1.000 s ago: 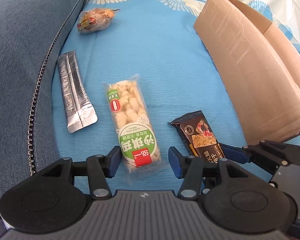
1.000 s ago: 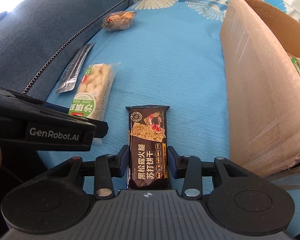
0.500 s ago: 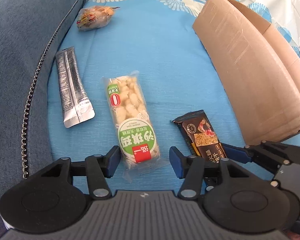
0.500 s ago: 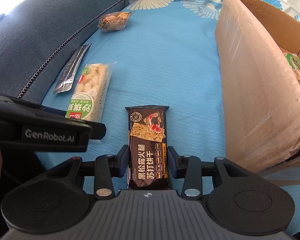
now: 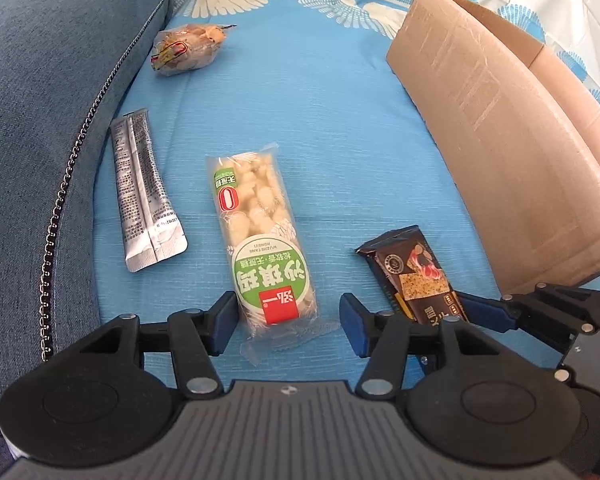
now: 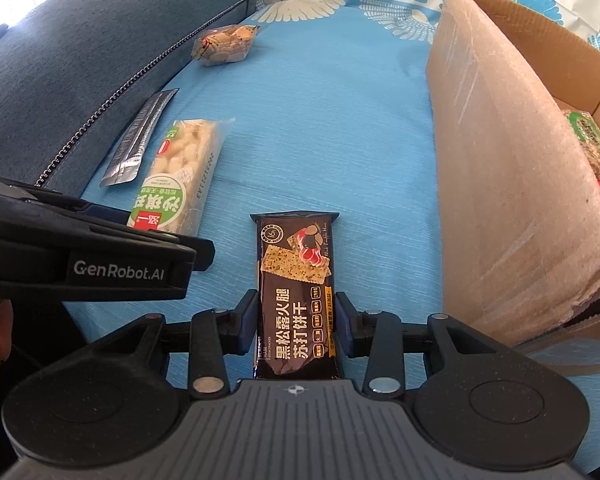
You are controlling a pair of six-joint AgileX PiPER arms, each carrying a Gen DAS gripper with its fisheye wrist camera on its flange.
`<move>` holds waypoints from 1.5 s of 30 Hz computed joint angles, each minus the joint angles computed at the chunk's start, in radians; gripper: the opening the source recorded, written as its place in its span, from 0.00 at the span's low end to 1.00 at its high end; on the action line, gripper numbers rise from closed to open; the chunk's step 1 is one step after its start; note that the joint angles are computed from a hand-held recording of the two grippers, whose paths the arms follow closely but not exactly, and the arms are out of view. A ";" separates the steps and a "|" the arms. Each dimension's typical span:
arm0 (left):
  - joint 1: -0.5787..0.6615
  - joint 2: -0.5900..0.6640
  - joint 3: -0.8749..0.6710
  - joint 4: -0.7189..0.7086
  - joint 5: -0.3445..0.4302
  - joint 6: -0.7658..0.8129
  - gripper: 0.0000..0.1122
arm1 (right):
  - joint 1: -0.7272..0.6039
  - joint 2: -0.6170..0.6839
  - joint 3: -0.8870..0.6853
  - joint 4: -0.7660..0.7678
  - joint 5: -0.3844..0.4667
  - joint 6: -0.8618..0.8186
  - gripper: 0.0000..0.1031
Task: Organize snacks
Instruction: 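Lift the white bar and dark cracker packet and carry both over the box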
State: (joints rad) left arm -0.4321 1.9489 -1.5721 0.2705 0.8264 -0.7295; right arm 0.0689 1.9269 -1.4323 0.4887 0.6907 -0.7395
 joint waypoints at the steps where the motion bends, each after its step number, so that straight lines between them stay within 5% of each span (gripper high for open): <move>1: -0.001 -0.002 0.002 0.001 -0.001 -0.001 0.54 | 0.001 -0.001 0.002 -0.004 -0.004 0.006 0.40; 9: 0.004 -0.015 0.025 -0.017 -0.023 0.000 0.53 | 0.014 -0.007 0.006 -0.036 -0.014 0.049 0.40; 18: 0.048 -0.070 0.125 -0.013 -0.203 -0.121 0.57 | 0.011 0.008 -0.030 -0.055 0.025 0.069 0.40; 23: 0.044 0.003 0.029 0.014 -0.137 -0.168 0.55 | 0.014 0.008 -0.034 -0.059 0.033 0.070 0.40; 26: 0.015 0.035 -0.024 0.082 -0.072 -0.189 0.41 | 0.014 -0.008 -0.004 -0.041 0.011 0.039 0.40; 29: 0.014 0.003 0.031 0.104 -0.126 -0.208 0.36 | 0.014 -0.017 0.024 -0.030 -0.023 0.033 0.40; 36: -0.011 -0.149 0.249 0.365 -0.310 -0.503 0.35 | -0.015 -0.084 0.067 0.116 -0.072 -0.079 0.40; 40: -0.045 -0.217 0.337 0.609 -0.354 -0.763 0.35 | -0.065 -0.118 -0.002 0.207 0.007 -0.152 0.40; 45: -0.056 -0.262 0.387 0.728 -0.390 -0.899 0.35 | -0.171 -0.141 -0.133 0.365 0.120 -0.285 0.40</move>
State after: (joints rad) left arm -0.4885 1.6870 -1.1849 0.9987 0.4367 -1.6289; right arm -0.1018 1.7861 -1.5654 0.8534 0.8105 -1.0248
